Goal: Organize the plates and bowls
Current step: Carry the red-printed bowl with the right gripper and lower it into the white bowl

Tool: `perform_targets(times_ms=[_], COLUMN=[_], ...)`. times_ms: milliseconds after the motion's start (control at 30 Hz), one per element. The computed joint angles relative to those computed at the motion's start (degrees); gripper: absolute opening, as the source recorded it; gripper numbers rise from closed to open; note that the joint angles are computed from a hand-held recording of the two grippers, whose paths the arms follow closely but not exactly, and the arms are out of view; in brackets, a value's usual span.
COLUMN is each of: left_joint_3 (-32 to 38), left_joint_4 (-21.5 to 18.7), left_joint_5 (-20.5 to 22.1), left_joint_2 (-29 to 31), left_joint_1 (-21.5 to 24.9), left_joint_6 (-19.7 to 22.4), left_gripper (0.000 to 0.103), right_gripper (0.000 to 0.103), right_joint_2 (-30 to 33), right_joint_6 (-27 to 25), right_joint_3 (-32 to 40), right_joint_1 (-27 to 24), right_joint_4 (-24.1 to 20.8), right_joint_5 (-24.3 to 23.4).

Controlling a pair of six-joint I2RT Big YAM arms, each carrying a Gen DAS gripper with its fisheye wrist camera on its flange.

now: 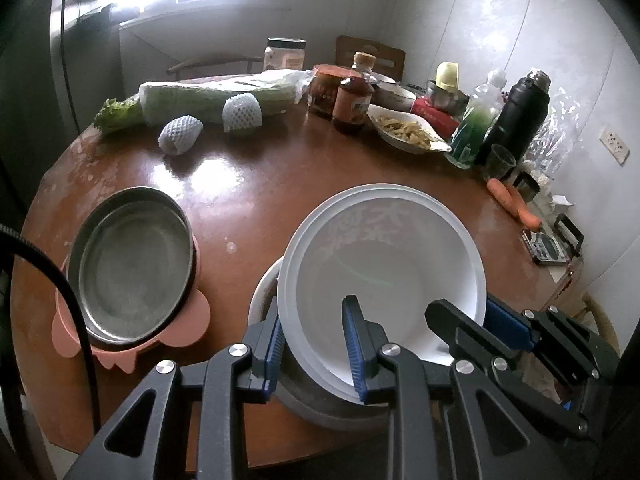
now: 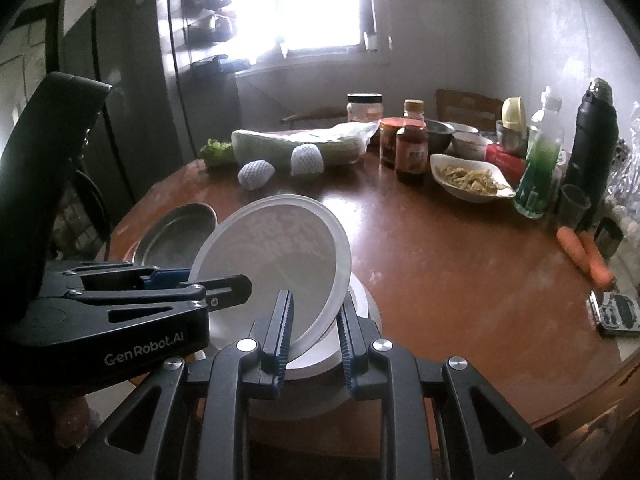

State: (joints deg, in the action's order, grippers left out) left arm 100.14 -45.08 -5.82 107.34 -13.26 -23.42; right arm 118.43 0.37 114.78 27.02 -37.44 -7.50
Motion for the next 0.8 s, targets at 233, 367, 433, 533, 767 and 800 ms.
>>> perform_targets(times_ms=[233,367,433,533,767,800], left_joint_3=[0.23,0.03,-0.03,0.06,0.6,0.69], left_joint_4=[-0.29,-0.41,-0.36,-0.56,-1.2,-1.27], left_joint_5=[0.07,-0.08,-0.03,-0.07,-0.2,-0.33], left_joint_2=[0.57,0.55,0.6,0.82,1.45,1.53], left_joint_1=[0.11,0.0,0.01,-0.04,-0.12,-0.15], left_joint_6=[-0.02,-0.2,-0.3,-0.28,-0.34,-0.29], left_gripper=[0.028,0.028,0.027,0.028,0.028,0.028], right_gripper=[0.024,0.024,0.024,0.024,0.024,0.024], right_joint_2=[0.49,0.65,0.69,0.68,0.87,0.89], right_joint_6=[-0.08,-0.16,-0.1,-0.04,0.0,0.03], right_joint_3=[0.23,0.28,0.25,-0.08,-0.33,-0.32], right_joint_1=[0.04,0.0,-0.01,0.0,-0.21,-0.23], right_joint_4=[-0.15,-0.42,-0.38,-0.2,-0.3,-0.32], right_joint_5=[-0.09,-0.26,-0.3,-0.37,-0.79,-0.88])
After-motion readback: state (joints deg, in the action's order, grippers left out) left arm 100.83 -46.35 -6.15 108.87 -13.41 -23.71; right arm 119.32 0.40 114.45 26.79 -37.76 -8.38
